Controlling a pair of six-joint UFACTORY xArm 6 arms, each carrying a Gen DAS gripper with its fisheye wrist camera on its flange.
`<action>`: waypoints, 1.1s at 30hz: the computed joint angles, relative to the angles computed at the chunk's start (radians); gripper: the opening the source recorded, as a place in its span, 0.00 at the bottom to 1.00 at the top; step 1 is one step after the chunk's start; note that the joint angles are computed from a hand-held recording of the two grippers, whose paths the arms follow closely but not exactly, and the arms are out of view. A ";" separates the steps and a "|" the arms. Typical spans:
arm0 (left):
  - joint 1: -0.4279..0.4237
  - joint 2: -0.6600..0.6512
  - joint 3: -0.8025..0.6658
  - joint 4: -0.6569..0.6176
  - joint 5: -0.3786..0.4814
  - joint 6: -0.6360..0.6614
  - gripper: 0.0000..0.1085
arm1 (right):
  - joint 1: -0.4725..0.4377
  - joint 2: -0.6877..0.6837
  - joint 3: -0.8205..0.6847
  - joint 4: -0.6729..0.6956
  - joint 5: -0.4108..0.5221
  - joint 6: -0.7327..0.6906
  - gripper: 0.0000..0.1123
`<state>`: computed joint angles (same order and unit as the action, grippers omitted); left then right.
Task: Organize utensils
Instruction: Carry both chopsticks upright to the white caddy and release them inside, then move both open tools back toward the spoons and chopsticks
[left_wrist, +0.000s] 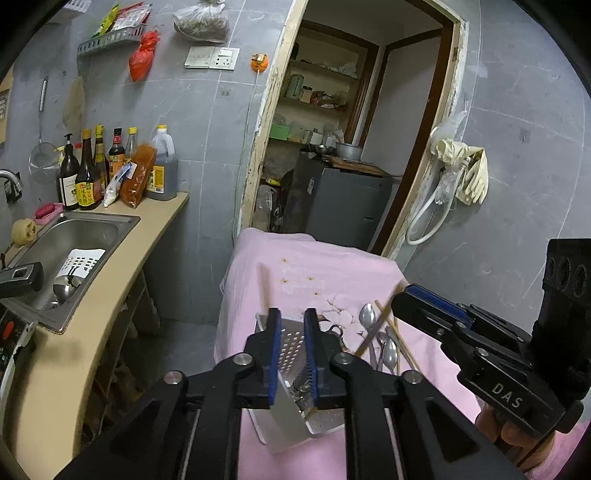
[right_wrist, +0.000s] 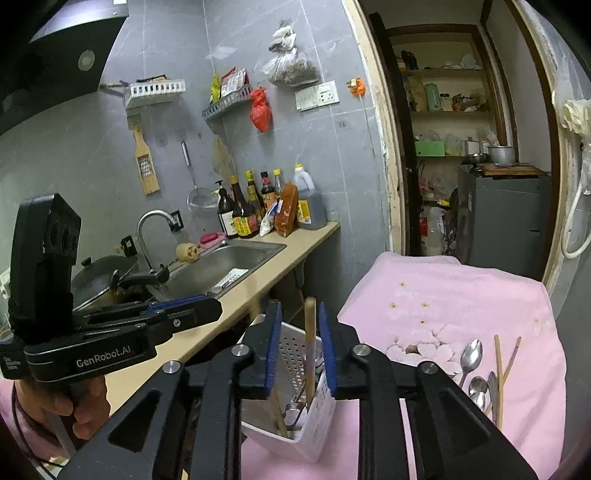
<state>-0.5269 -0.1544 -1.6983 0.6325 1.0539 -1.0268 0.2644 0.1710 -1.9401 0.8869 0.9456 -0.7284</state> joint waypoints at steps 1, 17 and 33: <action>-0.002 0.000 -0.002 0.008 -0.005 -0.011 0.17 | -0.004 -0.006 0.005 -0.001 -0.012 0.002 0.20; -0.071 0.171 -0.224 0.200 0.049 -0.073 0.86 | -0.101 -0.012 -0.010 -0.060 -0.222 0.093 0.81; -0.138 0.648 -0.841 0.264 0.158 0.051 0.94 | -0.235 0.120 -0.180 -0.212 -0.270 0.122 0.90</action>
<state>-0.6652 0.4933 -2.5396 0.8961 1.2117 -0.9754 0.0297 0.2915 -2.1198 0.6745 0.6754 -0.6067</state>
